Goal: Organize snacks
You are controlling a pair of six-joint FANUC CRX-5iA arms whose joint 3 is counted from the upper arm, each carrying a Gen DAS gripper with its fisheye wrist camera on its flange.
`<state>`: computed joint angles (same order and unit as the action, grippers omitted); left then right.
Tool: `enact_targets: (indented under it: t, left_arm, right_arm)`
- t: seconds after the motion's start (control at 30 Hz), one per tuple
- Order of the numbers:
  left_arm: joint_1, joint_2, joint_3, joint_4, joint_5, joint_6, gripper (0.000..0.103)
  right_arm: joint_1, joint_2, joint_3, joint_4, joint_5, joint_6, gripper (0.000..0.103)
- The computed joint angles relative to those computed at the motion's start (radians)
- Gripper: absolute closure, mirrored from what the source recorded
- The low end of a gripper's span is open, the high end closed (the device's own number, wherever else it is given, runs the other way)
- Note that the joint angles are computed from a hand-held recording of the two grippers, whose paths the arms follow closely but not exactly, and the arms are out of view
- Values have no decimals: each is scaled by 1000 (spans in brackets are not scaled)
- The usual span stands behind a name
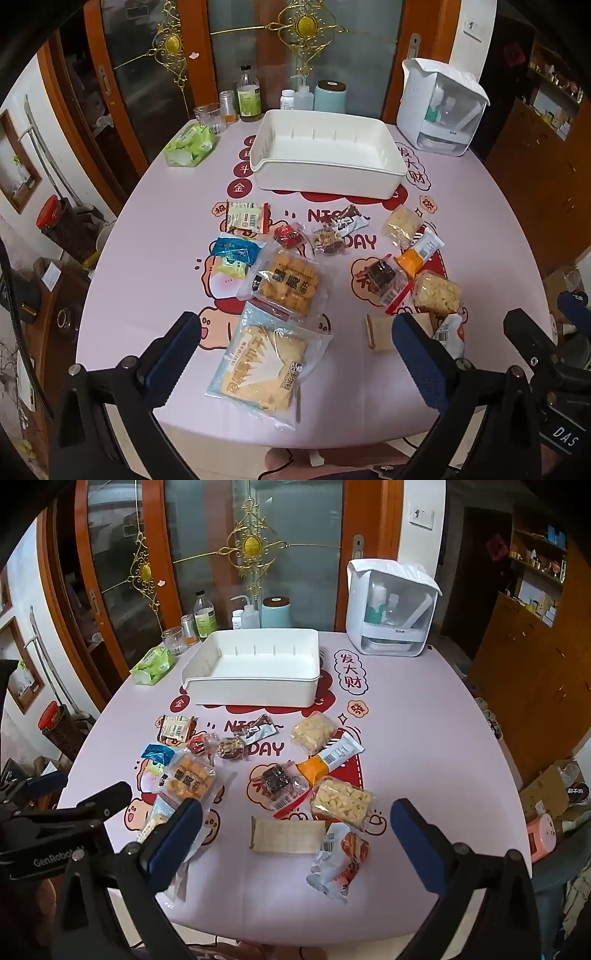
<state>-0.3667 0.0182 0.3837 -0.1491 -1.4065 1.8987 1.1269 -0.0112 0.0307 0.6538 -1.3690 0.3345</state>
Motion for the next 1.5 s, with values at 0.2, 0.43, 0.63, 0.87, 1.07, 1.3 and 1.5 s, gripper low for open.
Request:
enact_targets:
  t: [0.2,0.43,0.63,0.87,1.07,1.3,1.5]
  left_arm:
    - [-8,7,13,-18,-16,6,0]
    - [13,-11,-41,5,24,-13,0]
    - [1,11,-17,-11,11,-12,0]
    - [3,15,-11,-7,7,-18,0]
    - [2,18,-6,-5,2,-18,0]
    - [1,5,-31,6,15,-20,0]
    - [4,2,-28,12,6,-22,0]
  right_arm:
    - [-35,33,36,-18,-1,50,1]
    - [-30,28,25,-18,12,37,1]
    - [-30,28,19,-27,17,38,1]
    - [-27,32,18,-29,16,35,1]
    - [-25,31,18,-35,14,34,1]
    - [-19,24,7,-37,13,25,1]
    - [-19,24,9,-38,11,27,1]
